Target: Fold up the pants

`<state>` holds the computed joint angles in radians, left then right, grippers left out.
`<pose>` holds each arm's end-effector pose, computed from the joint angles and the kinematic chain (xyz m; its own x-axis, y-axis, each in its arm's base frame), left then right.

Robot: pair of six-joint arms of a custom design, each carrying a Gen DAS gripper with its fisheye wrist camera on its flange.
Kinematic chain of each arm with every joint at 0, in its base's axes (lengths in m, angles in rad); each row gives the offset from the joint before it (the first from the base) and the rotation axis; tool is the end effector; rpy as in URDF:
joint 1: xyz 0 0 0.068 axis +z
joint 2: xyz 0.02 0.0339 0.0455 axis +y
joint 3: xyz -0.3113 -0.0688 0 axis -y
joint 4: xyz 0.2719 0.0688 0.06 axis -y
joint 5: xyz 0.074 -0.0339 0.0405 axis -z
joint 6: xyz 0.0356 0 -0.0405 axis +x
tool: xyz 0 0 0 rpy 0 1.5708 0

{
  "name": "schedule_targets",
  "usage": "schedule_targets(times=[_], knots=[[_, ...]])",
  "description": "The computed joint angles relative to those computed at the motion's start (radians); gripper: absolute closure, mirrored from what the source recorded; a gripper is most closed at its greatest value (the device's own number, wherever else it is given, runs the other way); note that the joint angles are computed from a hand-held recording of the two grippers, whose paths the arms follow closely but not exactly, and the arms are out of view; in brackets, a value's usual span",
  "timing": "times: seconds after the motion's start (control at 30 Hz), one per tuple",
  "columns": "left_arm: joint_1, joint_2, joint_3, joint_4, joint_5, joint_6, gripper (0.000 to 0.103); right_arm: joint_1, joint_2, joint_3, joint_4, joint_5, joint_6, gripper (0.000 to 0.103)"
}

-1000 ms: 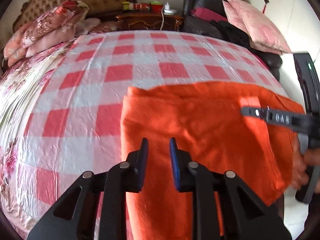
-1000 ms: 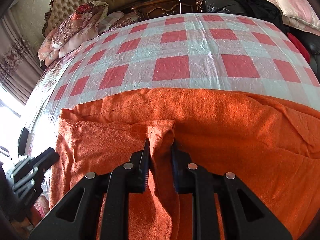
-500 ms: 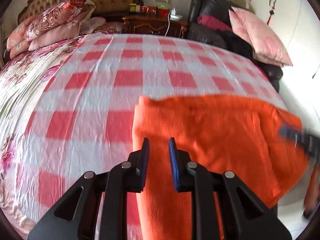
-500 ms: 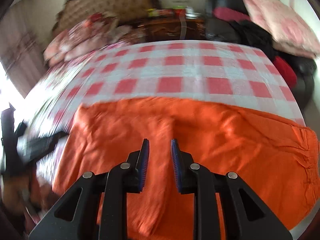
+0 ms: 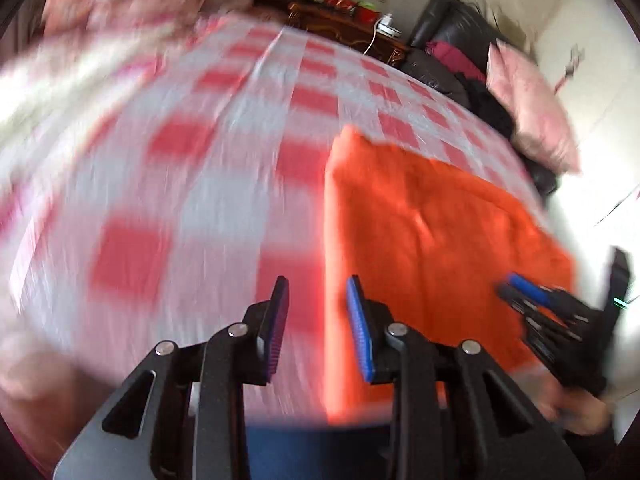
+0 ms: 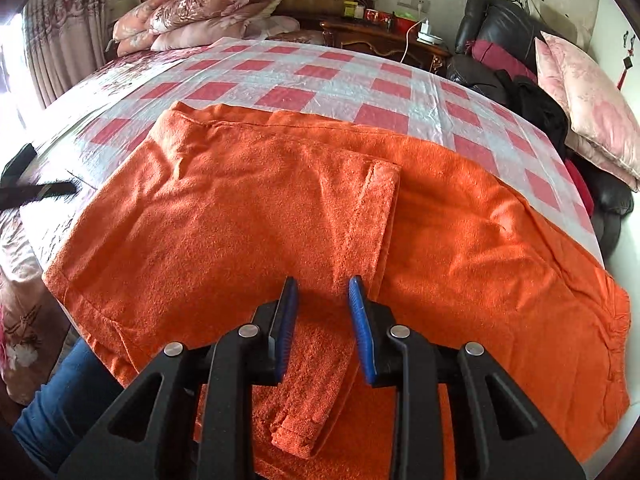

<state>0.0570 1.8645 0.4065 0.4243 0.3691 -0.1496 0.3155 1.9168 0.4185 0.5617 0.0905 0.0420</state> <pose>0.2555 0.0017 0.0559 -0.8678 -0.1887 -0.4597 0.0018 0.9238 -0.3828 0.2576 0.0807 0.0513 -0.7760 -0.2093 -0.5951 -0.2257 0.9730 -0.0479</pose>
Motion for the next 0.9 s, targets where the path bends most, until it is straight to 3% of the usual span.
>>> schedule_targets(times=[0.1,0.2,0.27,0.33,0.43,0.53,0.6,0.63,0.7,0.8,0.9], knots=[[0.090,0.058,-0.103,0.153,0.161,-0.063,0.073,-0.001,0.003,0.004,-0.002,0.001,-0.033,0.074],[0.160,0.205,-0.136,0.352,0.296,-0.132,0.072,-0.002,-0.003,0.010,-0.024,-0.002,-0.057,0.073],[0.211,0.281,-0.105,0.355,0.438,-0.142,0.071,-0.007,-0.008,0.020,-0.050,-0.005,-0.066,0.067],[0.260,0.334,-0.070,0.307,0.543,-0.113,0.071,-0.026,-0.006,0.029,-0.070,0.003,-0.040,0.045],[0.302,0.385,-0.027,0.259,0.635,-0.111,0.071,-0.117,0.007,0.060,-0.120,-0.105,0.009,0.037],[0.303,0.411,0.009,0.199,0.685,-0.079,0.073,-0.095,0.004,0.052,-0.106,-0.070,0.012,0.037],[0.297,0.407,0.037,0.121,0.687,-0.029,0.079,-0.070,0.002,0.049,-0.104,-0.028,0.036,0.037],[0.276,0.408,0.037,0.130,0.666,-0.031,0.088,-0.065,0.001,0.055,-0.119,-0.019,0.044,0.037],[0.248,0.392,0.011,0.210,0.622,-0.080,0.091,-0.050,-0.016,0.085,-0.200,0.017,0.052,0.037],[0.188,0.273,-0.071,0.295,0.478,-0.099,0.093,-0.029,-0.099,0.134,-0.351,0.085,0.076,0.035],[0.093,0.078,-0.139,0.302,0.307,-0.097,0.094,-0.004,-0.187,0.238,-0.526,0.032,0.074,0.030]])
